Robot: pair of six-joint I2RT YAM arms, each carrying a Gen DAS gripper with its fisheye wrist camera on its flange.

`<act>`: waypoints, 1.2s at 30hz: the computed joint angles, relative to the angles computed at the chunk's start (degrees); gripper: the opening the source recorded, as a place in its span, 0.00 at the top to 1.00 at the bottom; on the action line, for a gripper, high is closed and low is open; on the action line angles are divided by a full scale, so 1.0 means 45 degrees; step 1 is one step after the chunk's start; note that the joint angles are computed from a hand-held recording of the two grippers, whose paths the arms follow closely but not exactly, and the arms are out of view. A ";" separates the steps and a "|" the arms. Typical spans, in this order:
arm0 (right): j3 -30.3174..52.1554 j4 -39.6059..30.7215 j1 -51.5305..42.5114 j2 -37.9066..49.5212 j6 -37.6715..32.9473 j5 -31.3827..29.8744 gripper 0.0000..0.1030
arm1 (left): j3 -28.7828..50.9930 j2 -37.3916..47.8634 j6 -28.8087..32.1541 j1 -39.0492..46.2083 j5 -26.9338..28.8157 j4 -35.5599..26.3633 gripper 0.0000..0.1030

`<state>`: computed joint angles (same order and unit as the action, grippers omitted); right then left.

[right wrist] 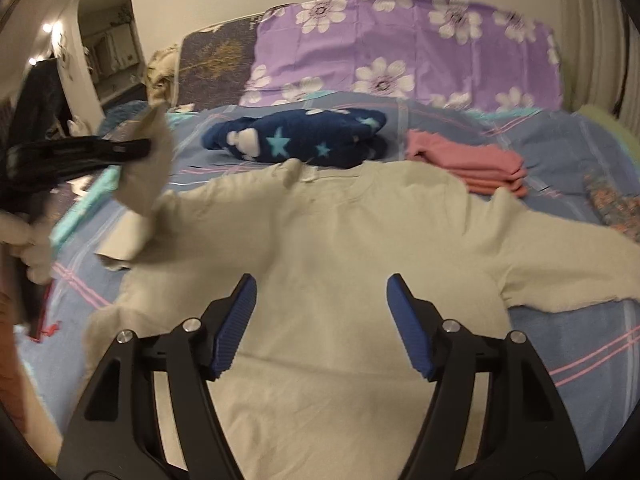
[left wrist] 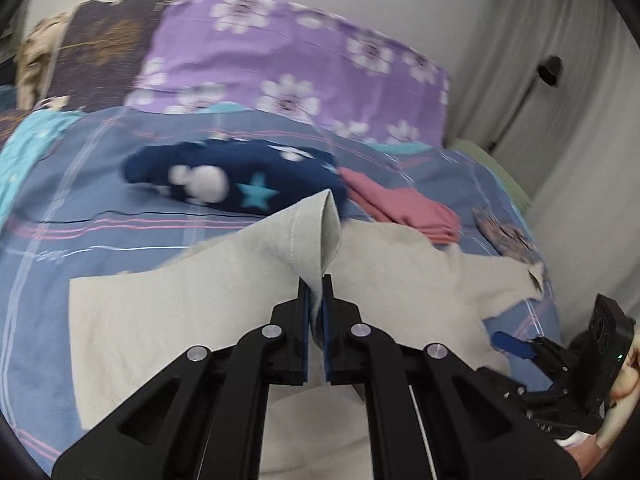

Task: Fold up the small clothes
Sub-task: 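Fold the held sleeve across the shirt body with the left gripper, release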

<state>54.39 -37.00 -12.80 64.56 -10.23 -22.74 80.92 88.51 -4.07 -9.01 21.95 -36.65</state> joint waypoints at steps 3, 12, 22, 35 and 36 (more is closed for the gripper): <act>0.0487 -0.0744 -0.0179 0.0517 -0.0797 -0.1529 0.33 | 0.0306 0.0844 -0.0420 -0.1276 -0.0374 0.0225 0.95; -0.0144 0.1910 0.2409 0.2106 0.1239 -0.0328 0.33 | 0.1333 0.2713 -0.1154 -0.2066 -0.0419 -0.0097 0.95; 0.1049 0.1989 -0.0306 0.2376 0.2569 -0.2470 0.98 | 0.3953 0.3555 -0.1608 -0.3129 0.0360 -0.0594 0.96; 0.1782 -0.0189 -0.4423 0.5737 0.0813 -0.2913 0.87 | -0.0548 0.0936 -0.0577 -0.3250 -0.1745 0.2195 0.58; 0.1816 -0.0298 -0.4482 0.5867 0.0606 -0.3114 0.84 | -0.1338 0.0371 -0.0382 -0.2776 -0.2178 0.2351 0.54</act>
